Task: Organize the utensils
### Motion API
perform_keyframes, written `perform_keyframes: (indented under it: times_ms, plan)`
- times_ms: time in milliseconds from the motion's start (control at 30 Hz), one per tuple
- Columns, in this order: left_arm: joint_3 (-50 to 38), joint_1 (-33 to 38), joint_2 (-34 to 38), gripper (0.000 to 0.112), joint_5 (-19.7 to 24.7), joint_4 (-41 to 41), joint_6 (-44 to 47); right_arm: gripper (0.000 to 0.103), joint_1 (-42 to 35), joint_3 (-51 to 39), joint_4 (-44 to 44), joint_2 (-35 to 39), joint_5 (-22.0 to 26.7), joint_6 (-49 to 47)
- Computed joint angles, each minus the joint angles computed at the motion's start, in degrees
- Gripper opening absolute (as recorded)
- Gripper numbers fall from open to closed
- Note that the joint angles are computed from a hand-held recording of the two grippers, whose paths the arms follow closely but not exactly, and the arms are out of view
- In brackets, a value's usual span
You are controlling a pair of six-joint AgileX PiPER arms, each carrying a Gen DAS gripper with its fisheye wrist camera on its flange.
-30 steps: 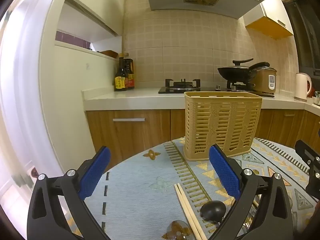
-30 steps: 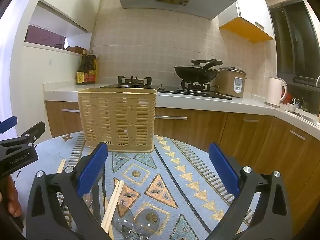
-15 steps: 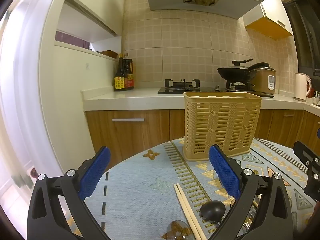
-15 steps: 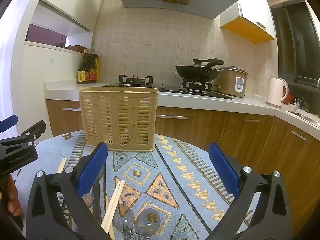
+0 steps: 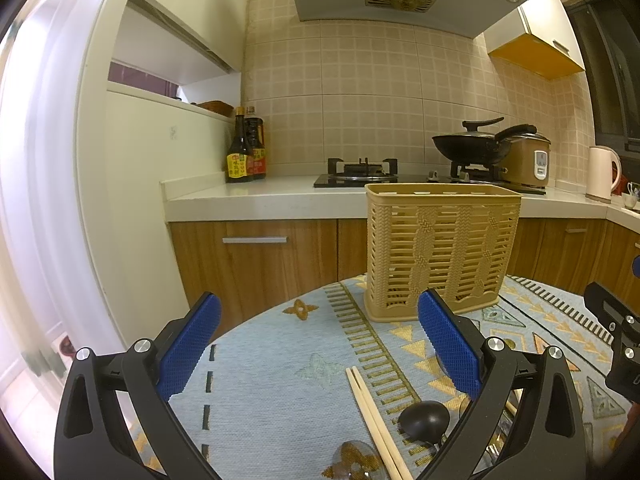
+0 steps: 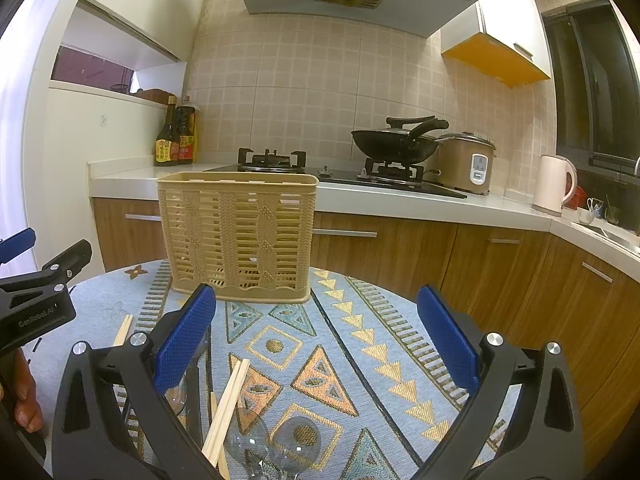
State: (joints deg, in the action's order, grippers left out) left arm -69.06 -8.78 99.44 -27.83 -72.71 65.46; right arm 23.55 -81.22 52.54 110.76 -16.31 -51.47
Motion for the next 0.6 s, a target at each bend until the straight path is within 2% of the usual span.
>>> perform_keyframes:
  times_ms: [600]
  plan:
    - [-0.7, -0.6, 0.3, 0.096, 0.0, -1.3, 1.3, 0.096, 0.3, 0.2, -1.4, 0.1, 0.0, 0.3]
